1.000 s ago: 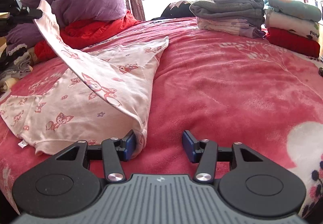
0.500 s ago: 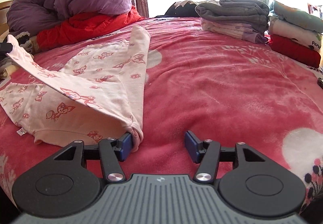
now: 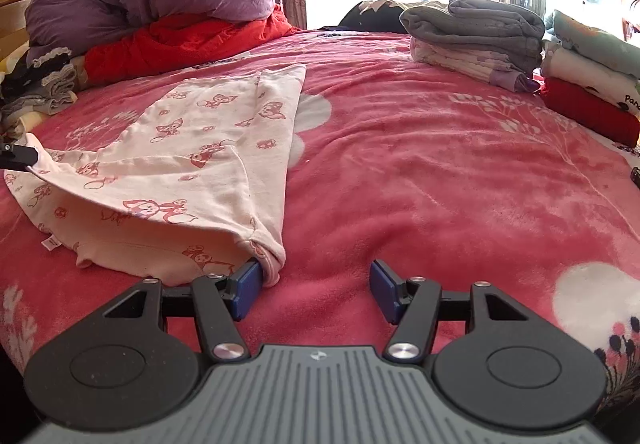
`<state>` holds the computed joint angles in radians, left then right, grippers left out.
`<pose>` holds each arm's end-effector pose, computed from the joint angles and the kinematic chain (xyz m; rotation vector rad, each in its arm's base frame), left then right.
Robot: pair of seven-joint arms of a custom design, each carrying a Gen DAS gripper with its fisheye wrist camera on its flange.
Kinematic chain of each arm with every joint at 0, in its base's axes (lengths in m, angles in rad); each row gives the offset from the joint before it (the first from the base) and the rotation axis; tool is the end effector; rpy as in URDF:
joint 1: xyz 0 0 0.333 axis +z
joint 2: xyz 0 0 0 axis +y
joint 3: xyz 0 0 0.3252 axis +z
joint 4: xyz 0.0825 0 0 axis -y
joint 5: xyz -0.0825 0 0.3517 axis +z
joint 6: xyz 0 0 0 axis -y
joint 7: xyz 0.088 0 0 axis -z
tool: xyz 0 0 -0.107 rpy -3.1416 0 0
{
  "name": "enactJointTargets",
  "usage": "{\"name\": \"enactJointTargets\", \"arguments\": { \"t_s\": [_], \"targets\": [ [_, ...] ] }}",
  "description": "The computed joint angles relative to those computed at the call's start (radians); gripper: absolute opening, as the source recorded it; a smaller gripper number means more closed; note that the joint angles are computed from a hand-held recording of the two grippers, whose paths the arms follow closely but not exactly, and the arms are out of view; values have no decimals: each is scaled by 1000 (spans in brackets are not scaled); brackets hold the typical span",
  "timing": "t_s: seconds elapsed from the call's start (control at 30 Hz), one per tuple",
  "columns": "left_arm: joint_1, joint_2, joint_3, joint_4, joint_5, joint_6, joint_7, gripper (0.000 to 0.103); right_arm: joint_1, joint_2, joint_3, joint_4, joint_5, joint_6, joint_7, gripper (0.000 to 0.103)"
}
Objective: Fold clothes
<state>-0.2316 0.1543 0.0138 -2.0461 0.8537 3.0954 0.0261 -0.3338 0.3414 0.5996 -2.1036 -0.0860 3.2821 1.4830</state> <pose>0.5587 -0.1881 0.4799 -2.2015 1.3215 -1.1740 0.5943 0.1359 0.4228 -1.8671 1.3398 -0.5820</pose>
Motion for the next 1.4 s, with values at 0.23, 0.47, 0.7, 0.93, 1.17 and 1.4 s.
{"name": "enactJointTargets", "arguments": {
  "t_s": [0.23, 0.47, 0.7, 0.93, 1.17, 1.4],
  "targets": [
    [-37, 2, 54, 41, 234, 1, -188, 3, -190, 1, 203, -37, -17, -7, -65, 60],
    [17, 8, 5, 65, 363, -26, -293, 3, -341, 51, 366, -72, -161, 98, -57, 59],
    [38, -1, -9, 94, 587, -50, -516, 3, -305, 146, 353, 2, -271, 134, 3, 33],
    [97, -5, -75, 68, 491, -109, -439, 3, -333, 240, 422, 80, -310, -65, 5, 33],
    [104, -19, -79, 31, 331, -168, -394, 25, -378, 240, 456, 51, -283, 23, 20, 33],
    [118, -22, -71, -5, 221, -147, -364, 32, -342, 252, 422, 85, -227, -10, 20, 34]
  ]
}}
